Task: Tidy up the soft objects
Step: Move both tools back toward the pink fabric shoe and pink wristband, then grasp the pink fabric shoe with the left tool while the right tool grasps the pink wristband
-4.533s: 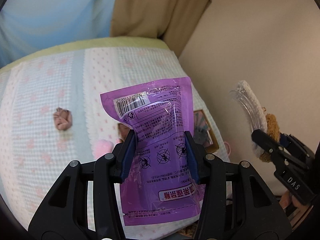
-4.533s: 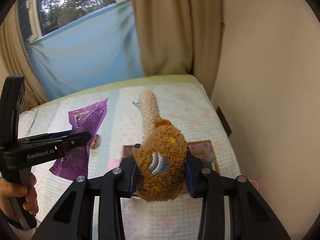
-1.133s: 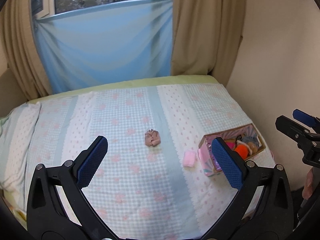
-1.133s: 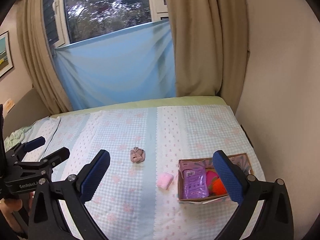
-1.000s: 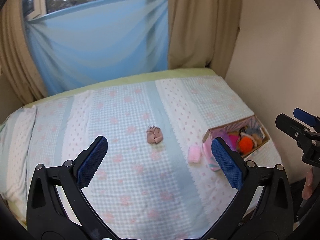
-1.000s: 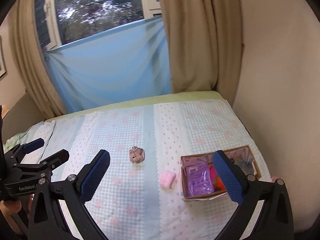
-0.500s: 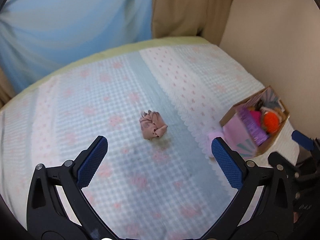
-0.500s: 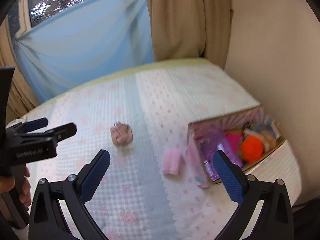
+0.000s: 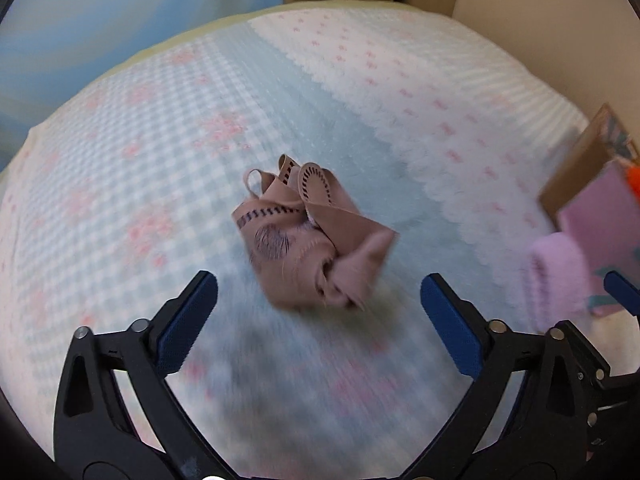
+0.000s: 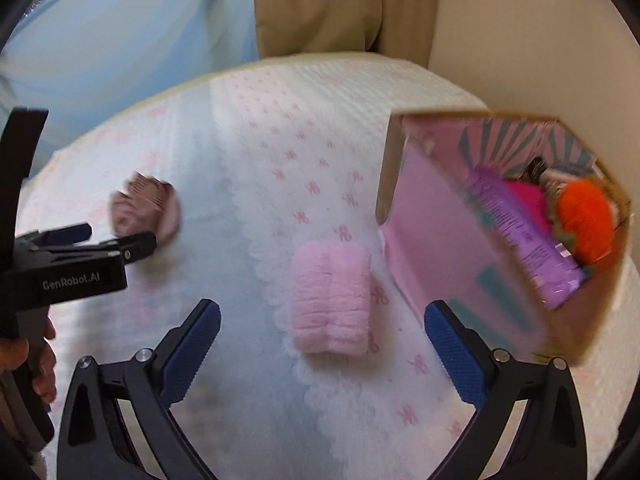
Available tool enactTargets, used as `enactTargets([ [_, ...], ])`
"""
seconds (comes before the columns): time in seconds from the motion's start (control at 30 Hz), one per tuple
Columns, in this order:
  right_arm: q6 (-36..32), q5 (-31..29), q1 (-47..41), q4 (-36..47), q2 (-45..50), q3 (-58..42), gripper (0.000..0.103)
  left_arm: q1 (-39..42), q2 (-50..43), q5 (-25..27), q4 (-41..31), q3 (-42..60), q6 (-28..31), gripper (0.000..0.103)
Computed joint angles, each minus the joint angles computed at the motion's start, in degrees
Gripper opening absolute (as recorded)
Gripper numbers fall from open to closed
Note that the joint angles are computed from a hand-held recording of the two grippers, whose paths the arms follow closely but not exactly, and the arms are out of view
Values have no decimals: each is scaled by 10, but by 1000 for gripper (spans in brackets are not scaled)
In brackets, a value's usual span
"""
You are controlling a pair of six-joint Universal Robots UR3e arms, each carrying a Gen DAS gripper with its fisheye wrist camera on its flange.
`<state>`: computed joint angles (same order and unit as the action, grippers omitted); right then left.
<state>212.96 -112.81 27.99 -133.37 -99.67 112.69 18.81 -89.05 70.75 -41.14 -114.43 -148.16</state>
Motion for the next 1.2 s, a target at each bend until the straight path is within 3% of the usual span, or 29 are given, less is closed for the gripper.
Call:
enactTargets([
  [0.17, -18, 25, -31, -81, 52, 40, 74, -19, -72, 5, 49, 26, -22, 76],
  [0.37, -25, 19, -42, -94, 76, 36, 44, -30, -90, 9, 77, 38, -38, 67],
  [0.67, -47, 40, -58, -111, 60, 36, 40, -21, -44, -5, 62, 29, -31, 41],
  [0.97, -49, 41, -49, -54, 31, -19, 40, 9, 37, -26, -32, 53, -29, 40],
  [1.2, -49, 34, -31, 65, -9, -126, 40, 46, 152, -44, -223, 142, -26, 40],
])
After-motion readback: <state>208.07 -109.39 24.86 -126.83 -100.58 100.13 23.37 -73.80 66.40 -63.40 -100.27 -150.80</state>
